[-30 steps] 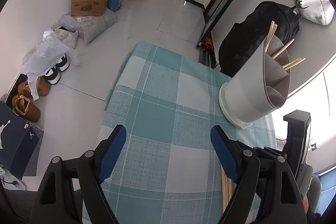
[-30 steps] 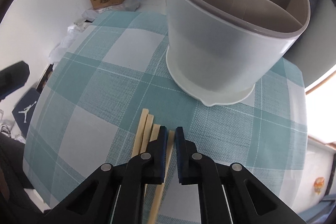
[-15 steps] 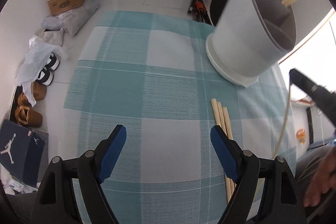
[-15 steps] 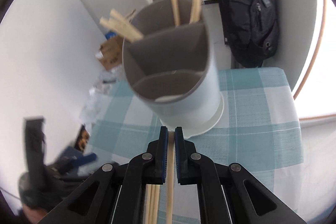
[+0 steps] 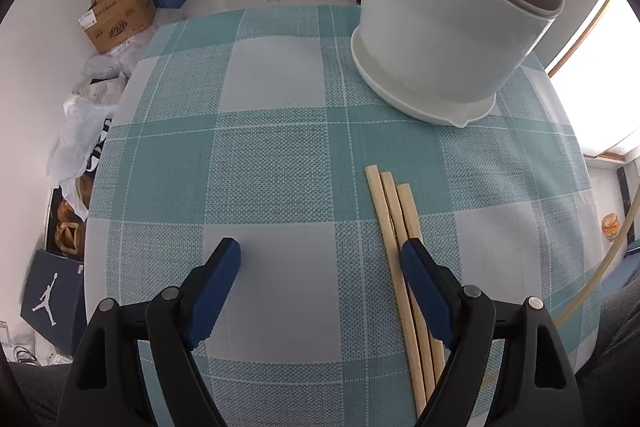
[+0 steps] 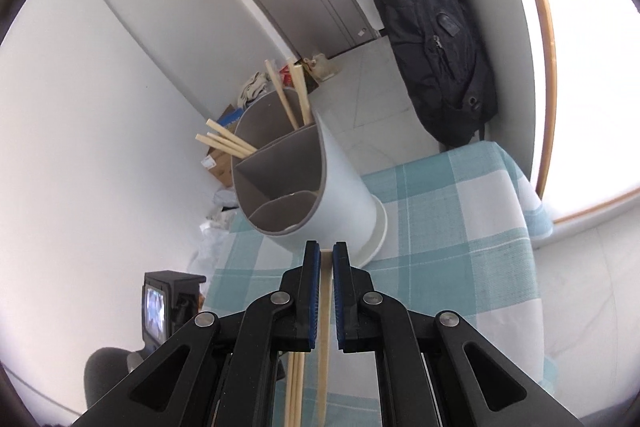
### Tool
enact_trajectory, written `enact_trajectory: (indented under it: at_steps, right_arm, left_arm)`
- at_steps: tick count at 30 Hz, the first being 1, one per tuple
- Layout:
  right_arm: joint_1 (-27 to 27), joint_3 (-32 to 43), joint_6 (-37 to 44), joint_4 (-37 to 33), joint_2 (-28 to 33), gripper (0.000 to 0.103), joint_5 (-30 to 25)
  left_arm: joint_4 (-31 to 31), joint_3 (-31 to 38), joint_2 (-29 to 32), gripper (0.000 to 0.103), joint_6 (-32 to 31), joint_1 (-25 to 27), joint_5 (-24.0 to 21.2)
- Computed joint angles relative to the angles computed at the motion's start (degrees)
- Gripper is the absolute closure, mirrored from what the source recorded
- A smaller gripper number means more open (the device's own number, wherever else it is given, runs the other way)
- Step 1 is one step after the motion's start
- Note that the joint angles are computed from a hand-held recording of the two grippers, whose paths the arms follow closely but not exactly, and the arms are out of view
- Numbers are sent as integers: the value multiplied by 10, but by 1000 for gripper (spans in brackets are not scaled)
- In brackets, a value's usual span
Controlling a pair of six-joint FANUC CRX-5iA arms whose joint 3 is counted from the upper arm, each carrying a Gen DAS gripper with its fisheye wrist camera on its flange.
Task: Organize utensils
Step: 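Lift the chopstick with the right tool while the left tool grasps another from the bundle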
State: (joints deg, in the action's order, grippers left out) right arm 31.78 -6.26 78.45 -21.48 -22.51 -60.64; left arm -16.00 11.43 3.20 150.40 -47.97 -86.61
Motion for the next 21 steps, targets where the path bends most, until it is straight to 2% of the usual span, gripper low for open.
enact_trajectory:
  at_steps: [7, 9, 14, 17, 21]
  right_arm:
    - [-30, 6, 25, -29, -4, 98, -2]
    - [-42, 10, 29, -42, -4, 98, -7]
    - [-58, 17, 38, -58, -2, 98, -17]
    - [-60, 17, 42, -59, -4, 98, -17]
    - [-68, 19, 51, -72, -3, 98, -22]
  left_arm:
    - [9, 9, 9, 22, 14, 2, -29]
    - [0, 30, 27, 22, 2, -1, -51]
    - [-7, 50, 46, 26, -31, 8, -56]
    - [16, 27, 31, 49, -40, 22, -20]
    - [26, 29, 33, 75, -62, 30, -6]
